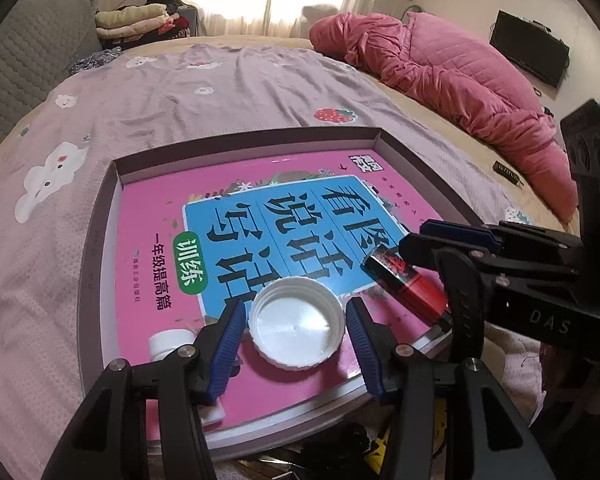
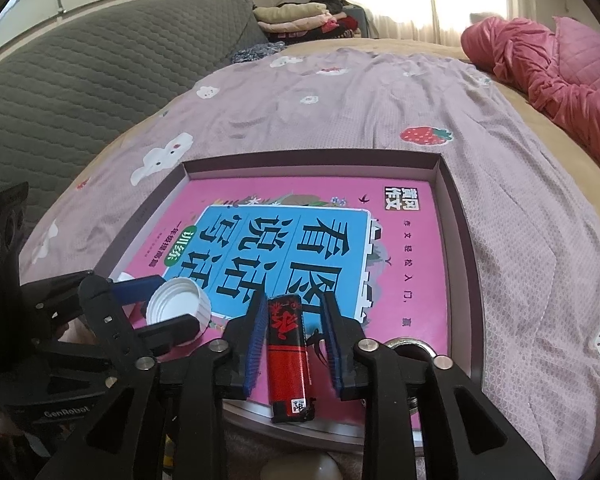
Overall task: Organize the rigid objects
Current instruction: 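Lower the red lighter onto the workbook and open the right tool, then lower the white cap onto the workbook and open the left tool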
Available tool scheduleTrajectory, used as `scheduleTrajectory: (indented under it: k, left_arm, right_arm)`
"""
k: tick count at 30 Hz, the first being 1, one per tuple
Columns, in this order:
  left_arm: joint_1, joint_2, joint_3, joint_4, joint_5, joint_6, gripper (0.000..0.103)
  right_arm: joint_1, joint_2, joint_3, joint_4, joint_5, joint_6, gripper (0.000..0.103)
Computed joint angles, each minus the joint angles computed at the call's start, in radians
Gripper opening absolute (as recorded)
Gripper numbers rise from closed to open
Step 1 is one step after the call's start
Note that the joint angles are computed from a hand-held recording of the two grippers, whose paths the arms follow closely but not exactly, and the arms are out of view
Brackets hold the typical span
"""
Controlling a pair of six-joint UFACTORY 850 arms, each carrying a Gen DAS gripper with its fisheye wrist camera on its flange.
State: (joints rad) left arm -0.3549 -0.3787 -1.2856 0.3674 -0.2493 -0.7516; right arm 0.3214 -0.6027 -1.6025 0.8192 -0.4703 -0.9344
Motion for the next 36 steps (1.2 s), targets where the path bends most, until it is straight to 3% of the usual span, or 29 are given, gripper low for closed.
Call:
scheduleTrajectory:
  k: [8,12,18,36]
  left_arm:
    - [0.001,0.013,0.011,0.045,0.019,-0.053,0.052]
    - [0.003,0.023,0.020,0.094,0.027,-0.109,0.052]
    - [0.005,0.039,0.035,0.204,0.038,-0.234,0.052]
    - [0.005,0.107,0.100,0.567,0.075,-0.630,0.055]
  right_arm:
    - [-0.003,0.014,0.018,0.060,0.018,-0.059,0.038]
    - [-0.004,0.028,0.035,0.114,0.032,-0.115,0.046]
    - [-0.007,0.042,0.053,0.137,0.061,-0.132,0.049]
    - [-0.012,0.125,0.161,0.405,0.135,-0.423,0.058]
